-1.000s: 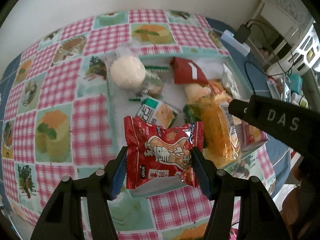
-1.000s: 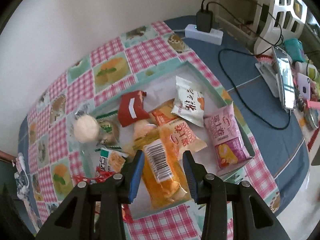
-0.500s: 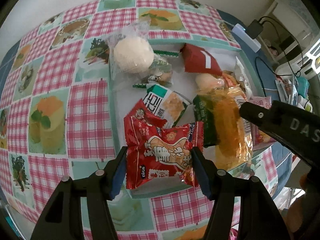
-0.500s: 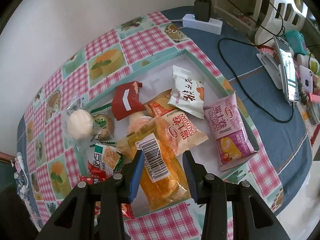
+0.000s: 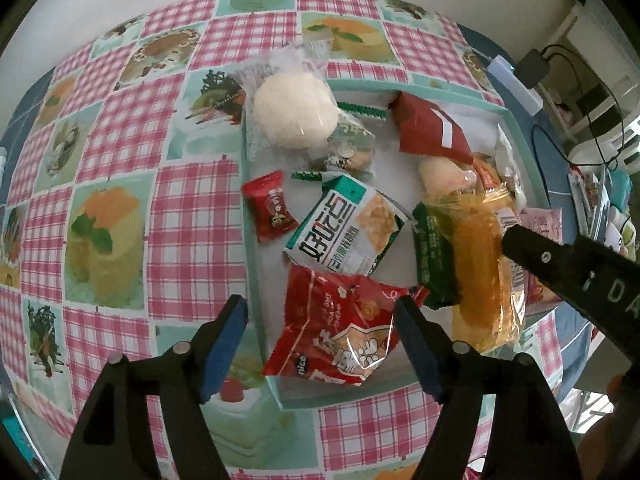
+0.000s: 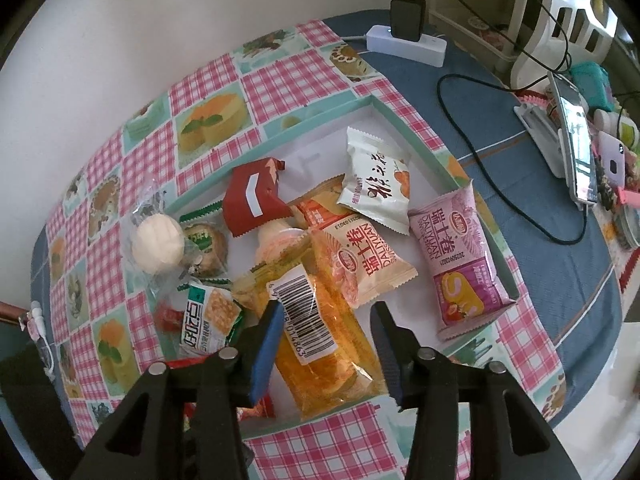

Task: Organize snacks
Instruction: 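Lower both snacks into the tray and open both tools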

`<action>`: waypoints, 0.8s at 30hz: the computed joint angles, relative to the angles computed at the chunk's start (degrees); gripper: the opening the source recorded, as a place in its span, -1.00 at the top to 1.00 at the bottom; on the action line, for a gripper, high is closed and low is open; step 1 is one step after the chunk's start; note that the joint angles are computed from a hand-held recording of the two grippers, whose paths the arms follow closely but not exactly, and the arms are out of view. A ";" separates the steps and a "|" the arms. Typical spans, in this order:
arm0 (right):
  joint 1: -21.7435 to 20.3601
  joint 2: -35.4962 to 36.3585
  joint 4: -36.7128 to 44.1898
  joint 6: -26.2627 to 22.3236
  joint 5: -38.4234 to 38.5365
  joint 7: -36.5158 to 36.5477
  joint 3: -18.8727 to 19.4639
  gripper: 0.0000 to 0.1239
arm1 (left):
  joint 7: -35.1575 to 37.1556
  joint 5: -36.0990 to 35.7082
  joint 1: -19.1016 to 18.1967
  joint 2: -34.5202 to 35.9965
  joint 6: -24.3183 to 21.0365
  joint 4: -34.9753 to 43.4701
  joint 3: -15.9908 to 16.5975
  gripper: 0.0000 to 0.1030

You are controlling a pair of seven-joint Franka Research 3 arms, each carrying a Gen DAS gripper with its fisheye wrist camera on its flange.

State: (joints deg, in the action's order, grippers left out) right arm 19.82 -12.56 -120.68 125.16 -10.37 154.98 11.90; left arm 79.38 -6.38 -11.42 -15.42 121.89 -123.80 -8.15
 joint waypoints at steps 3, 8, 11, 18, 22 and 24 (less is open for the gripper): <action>0.06 0.16 0.18 -0.19 -0.12 -0.11 0.04 0.09 | -0.13 -0.39 0.29 0.02 0.08 0.53 0.29 -0.50; 0.15 0.35 0.32 -0.58 -0.07 -0.36 -0.09 -0.06 | -2.61 1.35 1.54 -0.79 0.28 0.84 0.40 -0.75; 0.20 0.59 0.49 -0.96 0.00 -0.62 -0.13 -0.17 | -5.02 2.84 2.47 -1.50 0.55 0.59 0.60 -0.75; 0.58 1.48 1.14 -1.57 -0.70 -0.76 0.00 -0.28 | -10.72 5.58 4.57 -3.16 2.36 -0.58 1.35 -0.88; 0.91 1.67 1.28 -1.09 -1.38 -1.53 -0.06 -0.41 | -13.46 8.36 5.65 -3.22 2.63 -0.63 1.28 -0.88; 0.99 1.82 1.42 -1.06 -1.98 -1.58 0.04 -0.41 | -14.78 9.81 6.15 -2.88 2.41 -0.38 1.18 -0.88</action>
State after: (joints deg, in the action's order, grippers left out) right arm 20.82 -10.74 -119.26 124.10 -12.36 153.40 11.94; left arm 64.60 3.43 -5.27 -18.30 124.30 -124.17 -6.97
